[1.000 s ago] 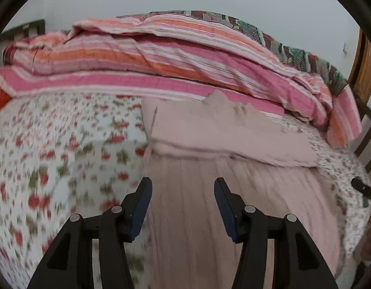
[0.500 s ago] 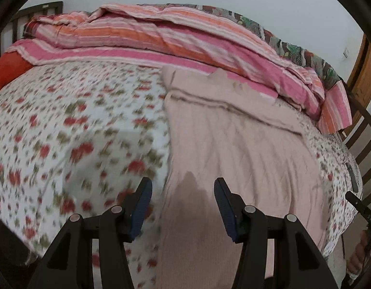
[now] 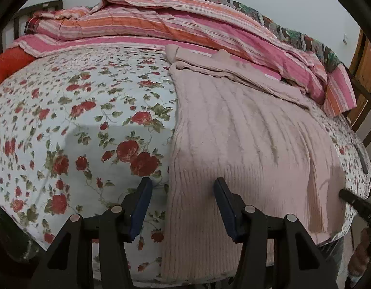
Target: Fold small clothes
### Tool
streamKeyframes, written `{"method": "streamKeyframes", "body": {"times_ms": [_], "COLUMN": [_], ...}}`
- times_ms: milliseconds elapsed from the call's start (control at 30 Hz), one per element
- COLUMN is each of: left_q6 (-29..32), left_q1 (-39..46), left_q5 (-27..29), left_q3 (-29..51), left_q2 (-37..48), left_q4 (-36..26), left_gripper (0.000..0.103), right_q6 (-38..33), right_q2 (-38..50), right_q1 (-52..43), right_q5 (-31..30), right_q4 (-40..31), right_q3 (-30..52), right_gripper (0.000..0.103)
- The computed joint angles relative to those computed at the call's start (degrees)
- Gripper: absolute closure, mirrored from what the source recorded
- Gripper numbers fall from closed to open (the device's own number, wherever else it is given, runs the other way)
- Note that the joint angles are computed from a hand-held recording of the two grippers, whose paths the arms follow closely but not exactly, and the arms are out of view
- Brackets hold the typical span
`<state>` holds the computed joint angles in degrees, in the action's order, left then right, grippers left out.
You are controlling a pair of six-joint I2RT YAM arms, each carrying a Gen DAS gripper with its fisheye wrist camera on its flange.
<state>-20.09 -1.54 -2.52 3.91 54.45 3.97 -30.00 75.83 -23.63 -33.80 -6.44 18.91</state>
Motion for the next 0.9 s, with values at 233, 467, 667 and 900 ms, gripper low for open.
{"method": "streamKeyframes", "body": {"times_ms": [233,467,667,900], "left_q6": [-1.3,5.5,4.3,5.1], "left_q1": [3.9,18.3,14.8,16.8], "left_q5": [6.7,18.2,16.8,20.1], "left_q3": [0.2,-0.6,-1.1,-1.4], "left_q2": [1.4,-13.5,-6.0,-0.3], "left_q4": [1.6,-9.8,-4.8,0.5], "left_gripper": [0.088,0.096,0.095,0.078], "right_q6": [2.5,-7.3,-7.8,-4.4], "right_q2": [4.4,-2.6,1.6,6.6], "right_q1": [6.6,-6.9,-5.0,-2.1], "right_q5": [2.9,-4.9,-1.6,-1.8], "right_q4": [3.6,-6.0,-5.0,-1.2], "right_q3": [-1.3,0.7,1.7,2.8], "right_gripper": [0.095,0.099,0.096,0.088]}}
